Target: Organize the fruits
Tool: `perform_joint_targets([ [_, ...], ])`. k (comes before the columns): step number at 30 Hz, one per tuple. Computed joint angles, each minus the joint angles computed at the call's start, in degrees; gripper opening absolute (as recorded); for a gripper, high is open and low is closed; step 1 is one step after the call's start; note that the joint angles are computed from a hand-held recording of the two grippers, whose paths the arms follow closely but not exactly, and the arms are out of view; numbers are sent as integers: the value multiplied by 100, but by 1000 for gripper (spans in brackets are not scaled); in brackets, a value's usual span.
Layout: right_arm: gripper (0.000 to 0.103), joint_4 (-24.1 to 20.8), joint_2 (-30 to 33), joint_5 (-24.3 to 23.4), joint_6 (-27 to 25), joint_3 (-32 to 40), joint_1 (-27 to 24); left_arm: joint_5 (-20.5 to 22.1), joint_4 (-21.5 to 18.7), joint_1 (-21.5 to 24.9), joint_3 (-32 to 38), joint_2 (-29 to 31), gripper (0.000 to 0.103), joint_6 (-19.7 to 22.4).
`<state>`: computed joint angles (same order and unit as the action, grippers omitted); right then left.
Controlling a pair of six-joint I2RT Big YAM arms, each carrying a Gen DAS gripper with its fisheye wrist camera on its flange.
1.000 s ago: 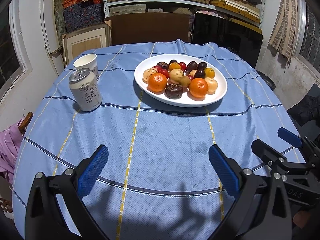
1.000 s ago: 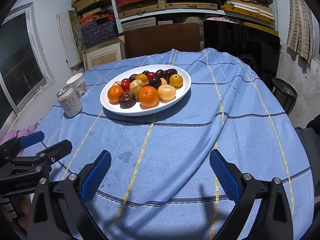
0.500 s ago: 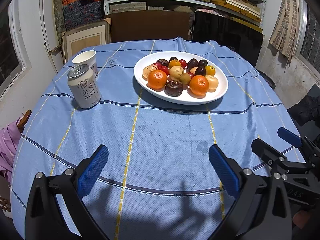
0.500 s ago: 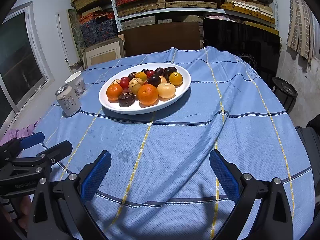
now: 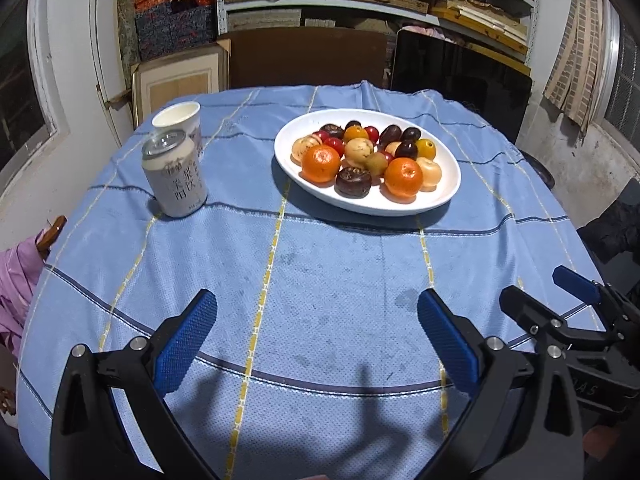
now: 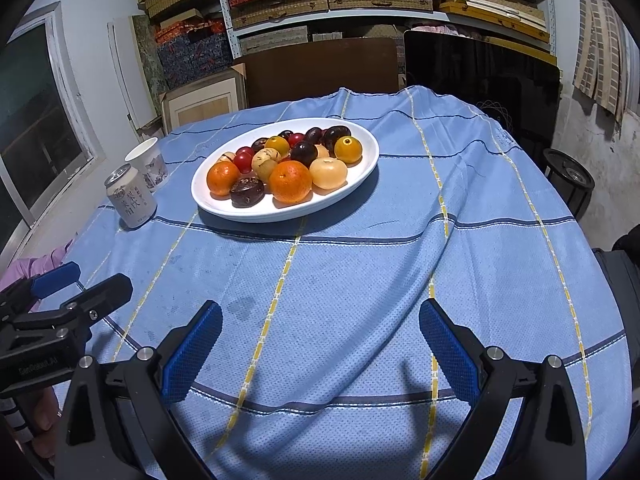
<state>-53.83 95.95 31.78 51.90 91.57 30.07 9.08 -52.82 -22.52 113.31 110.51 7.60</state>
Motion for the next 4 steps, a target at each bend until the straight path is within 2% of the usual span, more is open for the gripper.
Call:
perform_joint_targets([
  [4,100,-5,16,-37,4,-6,-20,-102,-13,2,46,59,99,-101],
])
